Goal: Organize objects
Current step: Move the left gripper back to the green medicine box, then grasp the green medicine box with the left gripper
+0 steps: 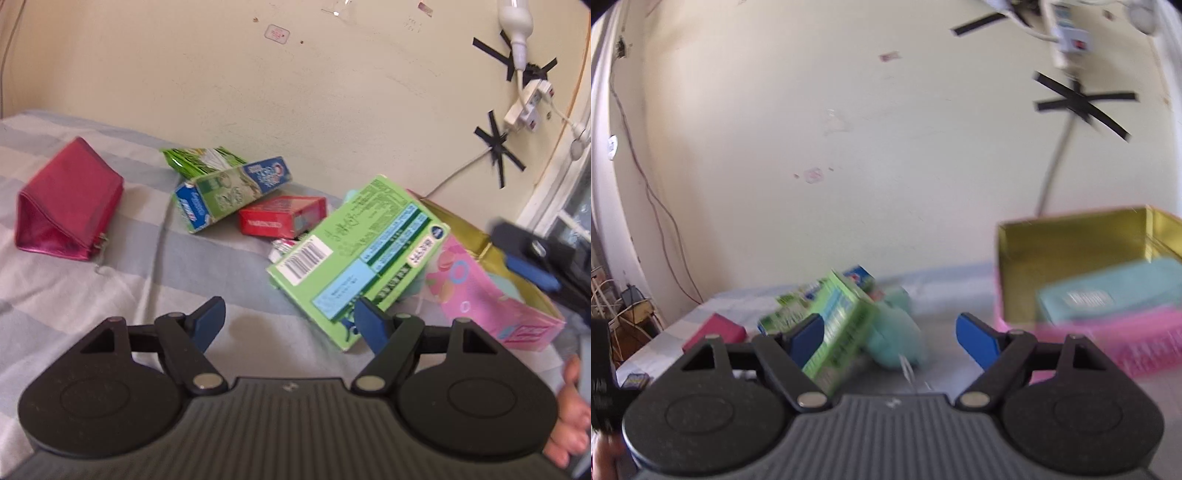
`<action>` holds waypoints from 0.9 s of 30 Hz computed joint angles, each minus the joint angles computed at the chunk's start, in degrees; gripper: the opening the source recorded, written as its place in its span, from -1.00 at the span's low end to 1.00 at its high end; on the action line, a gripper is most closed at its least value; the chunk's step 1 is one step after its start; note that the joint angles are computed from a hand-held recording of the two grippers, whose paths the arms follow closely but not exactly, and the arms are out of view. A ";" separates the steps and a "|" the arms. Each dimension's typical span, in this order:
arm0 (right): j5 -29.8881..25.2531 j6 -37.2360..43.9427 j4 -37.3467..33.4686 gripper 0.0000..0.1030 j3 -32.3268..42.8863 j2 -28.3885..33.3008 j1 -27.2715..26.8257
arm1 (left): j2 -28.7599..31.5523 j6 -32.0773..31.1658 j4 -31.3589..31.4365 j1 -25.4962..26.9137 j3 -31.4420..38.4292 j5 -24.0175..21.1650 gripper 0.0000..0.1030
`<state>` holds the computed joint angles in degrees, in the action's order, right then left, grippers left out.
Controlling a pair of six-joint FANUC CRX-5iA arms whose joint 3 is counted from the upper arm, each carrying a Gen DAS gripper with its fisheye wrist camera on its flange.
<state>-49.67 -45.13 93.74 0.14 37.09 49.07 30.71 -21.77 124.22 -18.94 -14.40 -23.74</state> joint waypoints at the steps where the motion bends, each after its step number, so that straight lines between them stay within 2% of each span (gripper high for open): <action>1: 0.57 2.29 -0.26 0.57 2.00 1.02 -0.61 | 0.61 3.51 -4.11 1.27 0.16 -2.16 0.52; 3: 3.19 6.25 -1.65 0.45 5.00 2.47 -1.76 | 2.28 12.77 -13.48 4.16 1.43 -6.85 0.52; 4: 4.02 8.89 -3.31 0.40 6.55 3.32 -1.98 | 3.37 16.00 -16.12 5.19 2.42 -9.16 0.58; 7: 5.03 17.46 -10.48 0.05 10.49 5.66 -1.68 | 4.44 18.98 -17.07 5.69 3.61 -11.13 0.63; 8: 6.63 16.69 -10.83 -0.17 9.68 5.29 -1.92 | 4.69 19.31 -16.90 5.70 3.85 -11.56 0.63; 9: 8.30 12.91 -8.82 -0.20 7.53 4.29 -2.29 | 4.95 19.77 -17.07 5.83 4.10 -12.25 0.62; 11: 8.36 9.14 -7.12 -0.20 4.68 2.79 -1.88 | 5.69 22.00 -19.18 6.83 4.79 -15.03 0.51; 13: 8.32 5.56 -5.78 -0.21 1.57 1.04 -1.07 | 6.86 23.87 -22.12 8.25 5.75 -19.73 0.24; 14: 7.60 4.28 -6.05 -0.23 0.19 0.26 -0.25 | 7.02 23.56 -22.76 8.60 5.81 -21.37 0.19; 17: 8.07 -4.43 -2.34 -0.23 -6.28 -3.18 1.04 | 5.38 17.09 -21.73 7.75 3.68 -21.23 0.16; 19: 7.35 -9.49 -0.82 -0.23 -9.66 -4.86 2.02 | 4.89 14.78 -23.47 7.66 3.02 -22.35 0.13; 22: 6.89 -14.51 -0.88 -0.18 -13.59 -7.03 3.36 | 4.08 11.23 -25.12 7.40 1.98 -23.51 0.14; 25: 5.12 -15.63 -2.64 -0.06 -16.01 -8.39 5.03 | 2.83 6.98 -22.39 6.35 0.31 -22.18 0.37; 27: 2.53 -15.16 -4.55 0.16 -16.51 -8.56 6.21 | 2.41 5.76 -20.30 5.61 -0.05 -20.73 0.51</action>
